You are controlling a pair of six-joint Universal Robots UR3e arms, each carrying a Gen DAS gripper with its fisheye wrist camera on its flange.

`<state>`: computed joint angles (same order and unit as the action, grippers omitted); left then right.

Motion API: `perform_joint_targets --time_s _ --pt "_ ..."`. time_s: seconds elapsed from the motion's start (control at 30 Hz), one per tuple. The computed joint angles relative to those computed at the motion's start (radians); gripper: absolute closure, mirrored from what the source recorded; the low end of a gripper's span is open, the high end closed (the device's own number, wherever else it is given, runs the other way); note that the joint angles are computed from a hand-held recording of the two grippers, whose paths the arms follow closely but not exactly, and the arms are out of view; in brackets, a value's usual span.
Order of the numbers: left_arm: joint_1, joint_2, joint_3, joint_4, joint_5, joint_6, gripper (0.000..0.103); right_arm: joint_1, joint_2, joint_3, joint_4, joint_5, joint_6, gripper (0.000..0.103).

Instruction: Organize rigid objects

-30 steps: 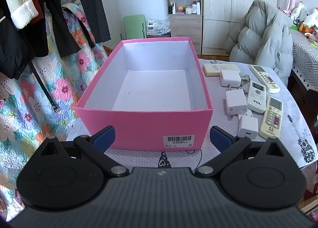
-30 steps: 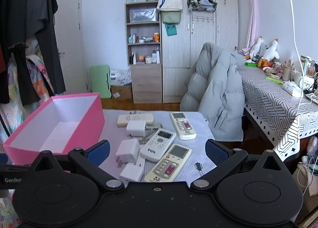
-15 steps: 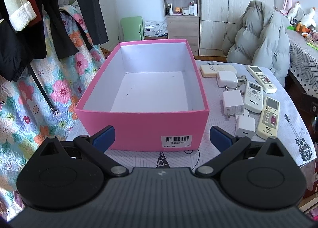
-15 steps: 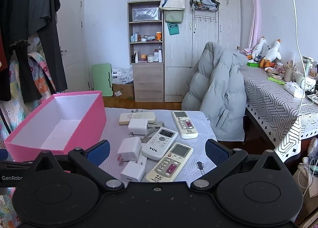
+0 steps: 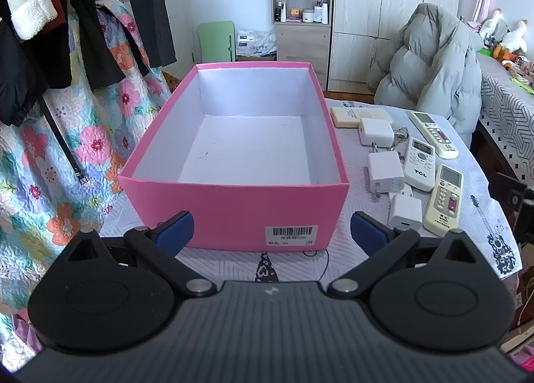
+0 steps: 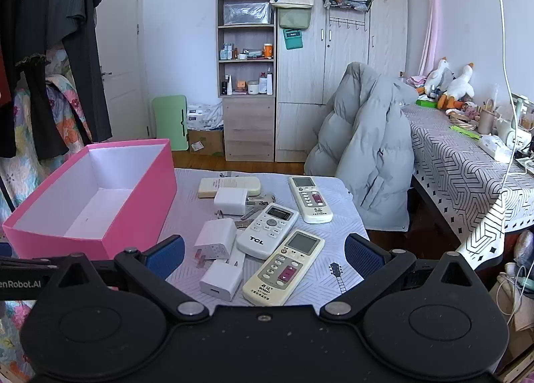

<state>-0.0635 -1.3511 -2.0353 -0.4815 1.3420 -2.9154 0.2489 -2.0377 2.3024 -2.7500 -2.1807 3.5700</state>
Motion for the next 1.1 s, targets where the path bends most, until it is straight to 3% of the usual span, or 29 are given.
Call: perform_joint_targets --time_s 0.1,0.27,0.4,0.47,0.53,0.73,0.83,0.97,1.1 --pt "0.027 0.012 0.000 -0.033 -0.053 0.011 0.003 0.001 0.002 -0.002 0.007 0.001 0.003 0.000" --pt "0.034 0.012 0.007 -0.031 -0.054 0.032 0.003 -0.009 0.005 0.005 -0.012 0.010 -0.005 0.000" --pt "0.086 0.022 0.001 0.014 -0.110 0.038 0.003 -0.067 -0.004 0.070 -0.166 0.075 -0.043 0.000" --pt "0.156 0.034 0.002 0.017 -0.201 0.055 0.003 -0.157 -0.053 0.111 -0.230 0.197 -0.125 0.000" --pt "0.199 0.014 0.057 -0.041 -0.254 0.083 0.003 -0.244 -0.095 0.089 -0.149 0.310 -0.210 0.000" --pt "0.215 -0.144 0.264 -0.058 -0.212 0.153 0.003 -0.594 -0.190 0.096 0.035 0.698 -0.289 0.000" --pt "0.226 -0.242 0.384 -0.101 -0.209 0.184 0.003 -0.633 -0.129 0.129 0.024 0.717 -0.252 0.000" --pt "0.210 -0.395 0.531 -0.093 -0.134 0.175 0.003 -0.617 0.012 0.150 -0.037 0.674 -0.171 0.001" --pt "0.188 -0.559 0.729 -0.208 -0.090 0.197 0.004 -0.614 0.095 0.151 -0.083 0.665 -0.150 0.015"
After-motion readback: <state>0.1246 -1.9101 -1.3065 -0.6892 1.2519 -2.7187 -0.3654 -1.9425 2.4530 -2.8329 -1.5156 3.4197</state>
